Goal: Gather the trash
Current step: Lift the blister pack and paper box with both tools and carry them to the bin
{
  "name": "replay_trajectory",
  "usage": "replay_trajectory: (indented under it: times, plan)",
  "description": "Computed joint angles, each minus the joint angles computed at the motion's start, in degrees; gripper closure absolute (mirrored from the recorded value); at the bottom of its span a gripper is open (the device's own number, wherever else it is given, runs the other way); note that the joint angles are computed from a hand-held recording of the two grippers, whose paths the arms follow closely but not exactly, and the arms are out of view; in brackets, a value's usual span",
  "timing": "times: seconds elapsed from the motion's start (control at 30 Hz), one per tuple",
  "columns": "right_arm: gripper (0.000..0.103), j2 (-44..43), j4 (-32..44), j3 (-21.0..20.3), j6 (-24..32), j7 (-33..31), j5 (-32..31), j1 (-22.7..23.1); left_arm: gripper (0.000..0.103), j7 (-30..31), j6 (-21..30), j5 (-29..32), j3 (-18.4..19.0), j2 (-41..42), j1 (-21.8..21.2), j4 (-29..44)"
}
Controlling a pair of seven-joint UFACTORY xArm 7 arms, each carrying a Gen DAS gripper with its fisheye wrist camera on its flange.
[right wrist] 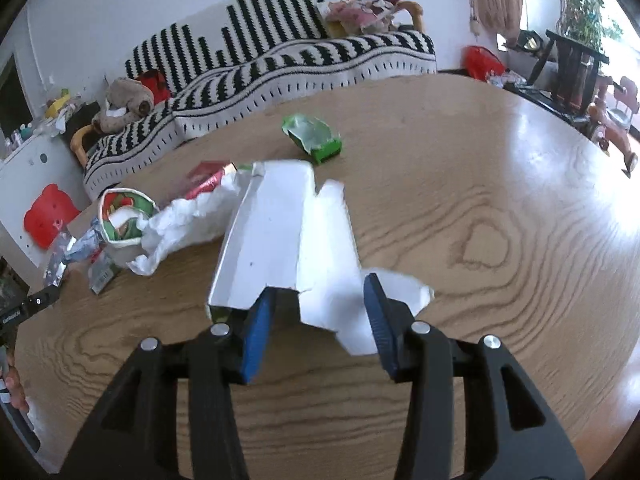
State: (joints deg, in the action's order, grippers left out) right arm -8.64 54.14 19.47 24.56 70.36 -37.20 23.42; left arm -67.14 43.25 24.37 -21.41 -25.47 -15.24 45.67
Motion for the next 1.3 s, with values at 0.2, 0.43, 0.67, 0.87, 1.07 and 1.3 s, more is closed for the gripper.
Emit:
replay_trajectory:
  times: [0.2, 0.43, 0.67, 0.87, 1.07, 1.3]
  plan:
    - [0.097, 1.4, 0.7, -0.7, -2.1, -2.2, 0.7, 0.4, 0.075, 0.2, 0.2, -0.1, 0.1, 0.1, -0.1, 0.2]
    - [0.099, 0.4, 0.4, -0.2, -2.0, 0.7, -2.0, 0.1, 0.075, 0.3, 0.1, -0.2, 0.1, 0.5, -0.3, 0.4]
    - [0.099, -0.1, 0.2, 0.1, -1.8, 0.9, -2.0, -0.2, 0.075, 0.0, 0.2, -0.2, 0.1, 0.8, -0.5, 0.5]
    - [0.099, -0.3, 0.2, 0.2, -2.0, 0.4, -1.6, -0.4, 0.075, -0.3, -0.1, 0.0, 0.1, 0.6, -0.5, 0.2]
    - [0.099, -1.0, 0.5, 0.6, -1.3, 1.5, -2.6, -1.1, 0.075, -0.4, -0.2, 0.0, 0.1, 0.5, -0.5, 0.2]
    - [0.099, -5.9, -2.4, 0.9, -2.3, 3.9, -2.7, -2.8, 0.075, -3.1, -0.7, 1.3, -1.7, -1.7, 0.0, 0.8]
